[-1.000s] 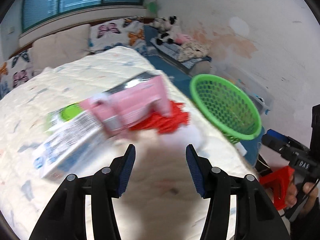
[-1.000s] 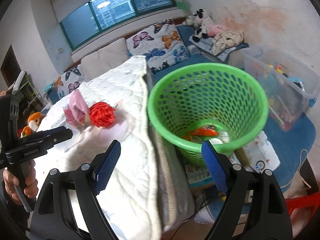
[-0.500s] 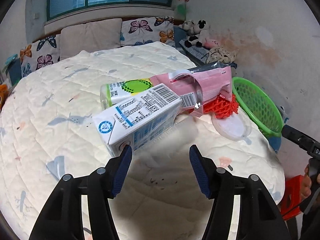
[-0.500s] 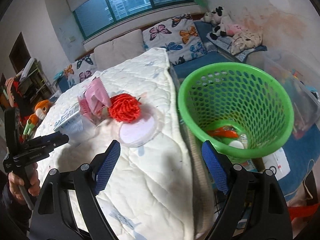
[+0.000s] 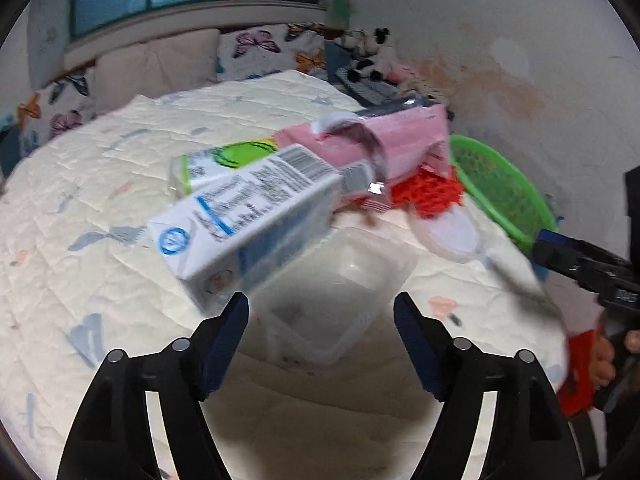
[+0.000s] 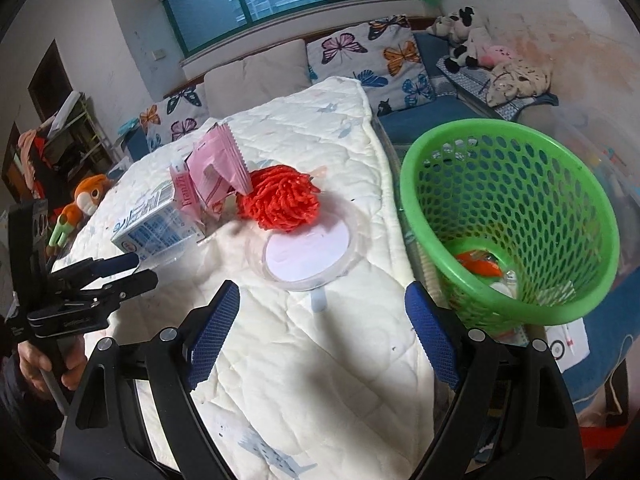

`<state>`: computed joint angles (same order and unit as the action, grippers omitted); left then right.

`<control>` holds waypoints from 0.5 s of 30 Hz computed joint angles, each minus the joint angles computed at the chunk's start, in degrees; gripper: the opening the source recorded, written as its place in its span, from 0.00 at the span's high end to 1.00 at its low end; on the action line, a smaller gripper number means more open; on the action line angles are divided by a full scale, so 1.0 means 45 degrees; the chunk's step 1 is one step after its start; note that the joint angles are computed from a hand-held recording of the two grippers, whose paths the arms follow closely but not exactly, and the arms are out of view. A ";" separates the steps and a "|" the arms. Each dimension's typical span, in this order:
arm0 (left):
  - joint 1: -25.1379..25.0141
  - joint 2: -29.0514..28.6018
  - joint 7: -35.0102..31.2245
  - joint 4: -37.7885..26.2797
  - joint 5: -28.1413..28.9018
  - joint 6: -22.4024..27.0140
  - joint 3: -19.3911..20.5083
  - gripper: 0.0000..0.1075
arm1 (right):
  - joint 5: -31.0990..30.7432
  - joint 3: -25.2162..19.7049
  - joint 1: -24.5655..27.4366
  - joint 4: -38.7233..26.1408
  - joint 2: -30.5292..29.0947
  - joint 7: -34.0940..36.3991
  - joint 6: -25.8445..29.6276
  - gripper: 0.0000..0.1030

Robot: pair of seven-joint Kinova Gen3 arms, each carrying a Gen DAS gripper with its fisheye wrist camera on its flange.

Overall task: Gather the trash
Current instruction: 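Grasp the clear rectangular plastic box on the bed with the left tool, then grasp the red mesh netting with the right tool while the left tool holds the box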

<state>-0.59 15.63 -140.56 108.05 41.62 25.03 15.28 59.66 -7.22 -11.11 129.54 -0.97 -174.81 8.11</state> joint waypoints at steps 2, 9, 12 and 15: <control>0.0121 -0.0062 -0.0242 0.0083 0.0056 -0.0080 -0.0124 0.31 | -0.0020 0.0019 -0.0014 -0.0025 0.0051 0.0067 -0.0040 0.18; -0.0623 0.0426 -0.0897 -0.0259 0.0641 0.0472 0.0343 0.21 | -0.0615 0.0258 -0.0206 -0.0137 0.0224 0.0693 -0.0187 0.17; -0.0823 0.0688 -0.1381 -0.0526 0.1034 0.1175 0.0384 0.20 | -0.1003 0.0406 -0.0331 -0.0194 0.0288 0.1133 -0.0230 0.16; -0.0912 0.0798 -0.2060 -0.0654 0.1456 0.1841 0.0387 0.20 | -0.1423 0.0523 -0.0453 -0.0279 0.0332 0.1667 -0.0116 0.16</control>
